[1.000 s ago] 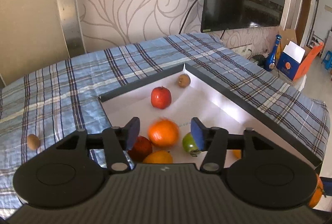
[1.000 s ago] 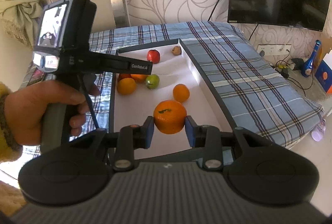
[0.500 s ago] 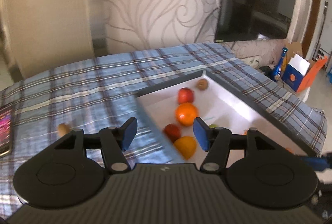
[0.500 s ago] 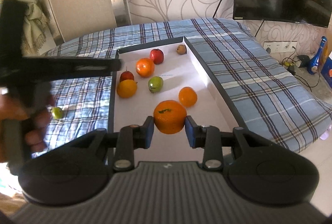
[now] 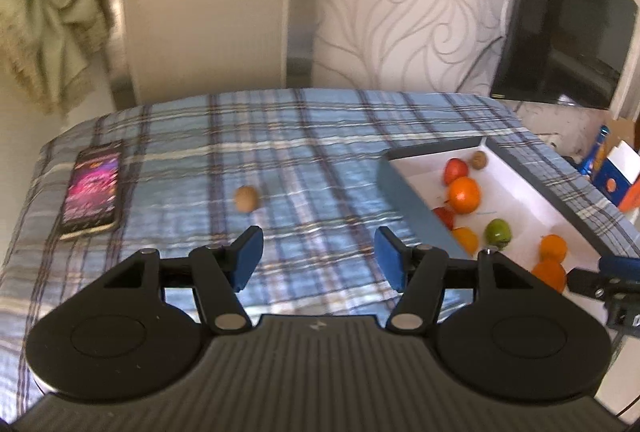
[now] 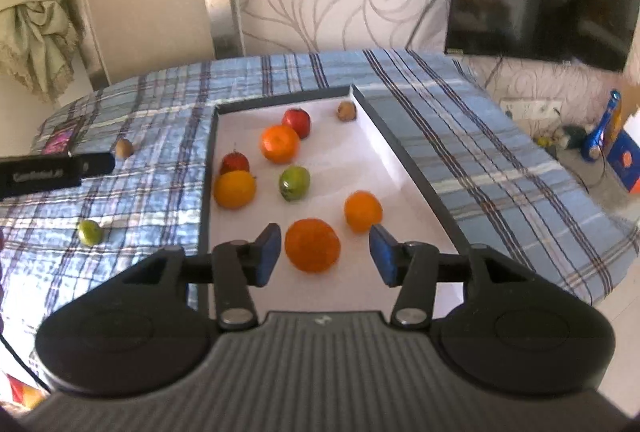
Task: Organize fruits
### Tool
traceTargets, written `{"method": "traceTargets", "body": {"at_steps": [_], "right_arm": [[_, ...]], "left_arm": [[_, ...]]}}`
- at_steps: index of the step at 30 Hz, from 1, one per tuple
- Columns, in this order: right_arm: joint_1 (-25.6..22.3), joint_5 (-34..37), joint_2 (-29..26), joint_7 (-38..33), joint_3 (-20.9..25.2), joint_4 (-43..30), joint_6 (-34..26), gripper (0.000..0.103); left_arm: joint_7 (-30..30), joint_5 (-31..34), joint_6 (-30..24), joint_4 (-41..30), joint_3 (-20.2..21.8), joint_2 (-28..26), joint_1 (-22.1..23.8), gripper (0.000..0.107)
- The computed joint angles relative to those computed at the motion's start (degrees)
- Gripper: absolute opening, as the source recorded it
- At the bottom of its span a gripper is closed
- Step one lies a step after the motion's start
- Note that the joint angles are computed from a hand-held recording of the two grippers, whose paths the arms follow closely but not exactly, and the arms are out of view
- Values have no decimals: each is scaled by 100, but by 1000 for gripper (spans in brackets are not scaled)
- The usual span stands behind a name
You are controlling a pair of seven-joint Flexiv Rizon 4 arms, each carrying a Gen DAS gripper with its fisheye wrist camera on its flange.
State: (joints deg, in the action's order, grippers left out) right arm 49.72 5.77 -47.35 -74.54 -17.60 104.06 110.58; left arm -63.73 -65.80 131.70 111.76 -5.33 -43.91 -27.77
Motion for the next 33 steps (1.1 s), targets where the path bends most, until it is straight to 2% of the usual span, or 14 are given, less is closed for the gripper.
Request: {"method": "traceTargets", "body": {"at_steps": [6,9,23,28,33], "right_arm": [[-476,-402,114,-481,736,77,576,51],[-735,-630,154,-689,1139,72,630,51],[-1161,-1504,55,-796,2017,-186,144,51],[-1532,-2108,-133,-602,2595,-483,-254,50],[-1592,-2449,-360,-355,2855,-868,-684,50]], "left_arm": [[-95,-299,216,269,-66,99,-42,67],[-96,-462,343,413,-123,151,-55,67],[-573,-816,664,1312,-243,529,79,67],[-669,-818,701,1624,-194,688,136,67],[-821,-728,707,1969,-85,870,234,67]]}}
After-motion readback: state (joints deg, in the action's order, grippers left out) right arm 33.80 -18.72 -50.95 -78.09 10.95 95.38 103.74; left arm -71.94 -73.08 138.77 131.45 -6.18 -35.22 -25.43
